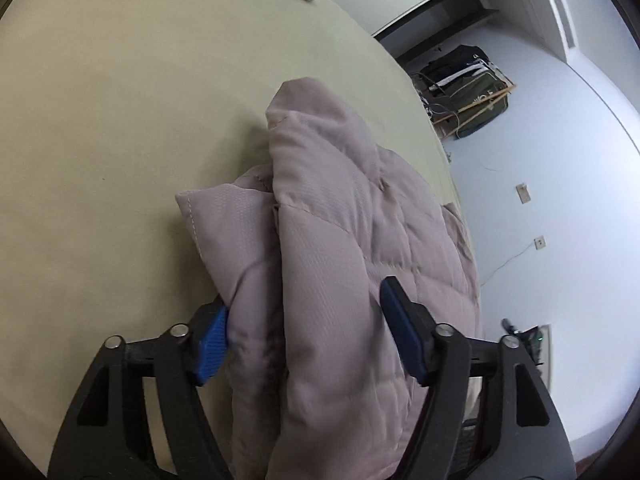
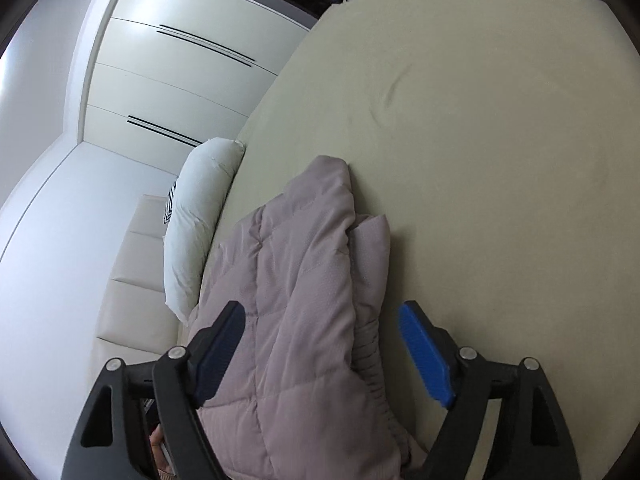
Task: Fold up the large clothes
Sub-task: 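Lay the folded coat flat and open both grippers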
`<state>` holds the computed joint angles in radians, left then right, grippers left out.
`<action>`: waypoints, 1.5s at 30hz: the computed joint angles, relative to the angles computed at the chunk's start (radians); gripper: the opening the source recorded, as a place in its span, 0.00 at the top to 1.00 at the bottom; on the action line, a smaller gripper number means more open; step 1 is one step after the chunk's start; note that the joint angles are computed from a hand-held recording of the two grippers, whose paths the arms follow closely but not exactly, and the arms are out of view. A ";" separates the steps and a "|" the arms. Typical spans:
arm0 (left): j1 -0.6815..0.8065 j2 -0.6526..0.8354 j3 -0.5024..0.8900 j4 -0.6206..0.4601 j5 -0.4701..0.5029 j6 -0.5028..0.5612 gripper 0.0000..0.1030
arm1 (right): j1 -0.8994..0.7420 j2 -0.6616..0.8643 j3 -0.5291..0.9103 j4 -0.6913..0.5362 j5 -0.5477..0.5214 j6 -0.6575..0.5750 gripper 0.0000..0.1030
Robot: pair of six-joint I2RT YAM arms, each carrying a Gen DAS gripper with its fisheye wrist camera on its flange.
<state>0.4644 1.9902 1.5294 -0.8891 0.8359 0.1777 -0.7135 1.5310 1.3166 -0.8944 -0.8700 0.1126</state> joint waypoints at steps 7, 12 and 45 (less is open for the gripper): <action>0.118 -0.193 -0.115 0.084 -0.075 -0.012 0.32 | -0.040 -0.190 0.022 -0.114 0.096 -0.093 0.15; 0.062 -0.611 -0.326 0.299 -0.277 0.016 0.24 | 0.148 -0.421 -0.007 -0.047 0.384 -0.087 0.10; -0.761 -0.919 -0.273 -0.153 -1.069 -0.392 0.00 | 1.278 -0.290 0.480 -0.641 1.439 0.504 0.00</action>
